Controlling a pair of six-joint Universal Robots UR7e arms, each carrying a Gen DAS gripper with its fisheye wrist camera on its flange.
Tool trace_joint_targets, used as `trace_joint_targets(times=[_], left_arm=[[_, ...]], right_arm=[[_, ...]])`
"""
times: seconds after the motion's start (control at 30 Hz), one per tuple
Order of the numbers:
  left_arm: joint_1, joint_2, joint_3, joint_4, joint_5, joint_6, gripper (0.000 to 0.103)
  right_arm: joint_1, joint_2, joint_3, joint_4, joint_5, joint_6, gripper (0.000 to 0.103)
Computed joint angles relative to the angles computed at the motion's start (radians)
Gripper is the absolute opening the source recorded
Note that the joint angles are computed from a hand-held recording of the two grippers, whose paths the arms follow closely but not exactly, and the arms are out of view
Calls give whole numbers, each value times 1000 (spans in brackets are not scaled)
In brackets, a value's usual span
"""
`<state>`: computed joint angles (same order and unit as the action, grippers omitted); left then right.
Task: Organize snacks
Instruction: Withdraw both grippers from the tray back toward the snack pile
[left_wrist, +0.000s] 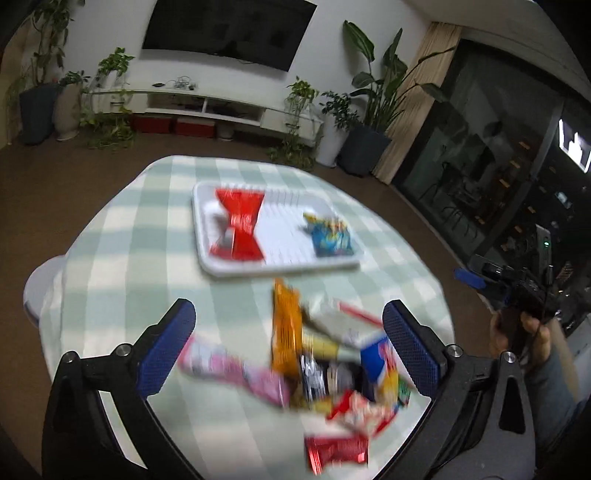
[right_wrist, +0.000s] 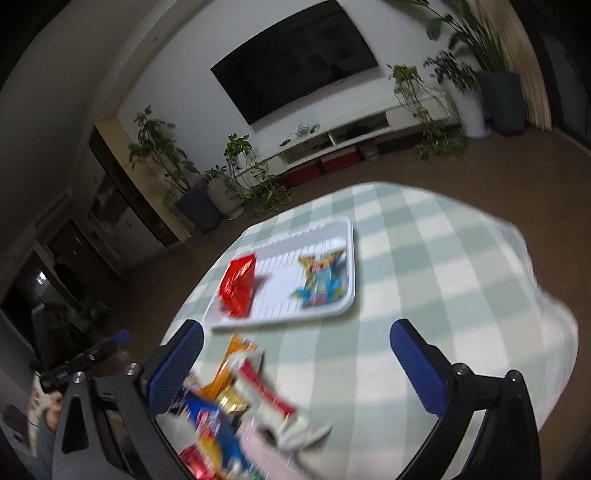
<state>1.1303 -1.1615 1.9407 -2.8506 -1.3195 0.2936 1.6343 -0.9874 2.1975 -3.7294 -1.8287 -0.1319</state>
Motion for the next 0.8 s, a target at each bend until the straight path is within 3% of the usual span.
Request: trace_joint_targets(times=[0.17,0.33,0.5,0.63,0.8], left_arm=[[1,-93,166,21,44,-117,103],[6,-151,256,70,13,-59,103],[-41,-171,284,137,-14,110,103],[-82,-144,256,221,-11,341,103],[-121,-65,196,358,96,544,103]], right_arm=[[-9,21,160,-69,34,139,103],[11,54,229,-85,9,239,103],[31,103,259,-203,9,205,103],[21,93,263,-160,43,206,103],[33,99,259,-150,35,181,101]])
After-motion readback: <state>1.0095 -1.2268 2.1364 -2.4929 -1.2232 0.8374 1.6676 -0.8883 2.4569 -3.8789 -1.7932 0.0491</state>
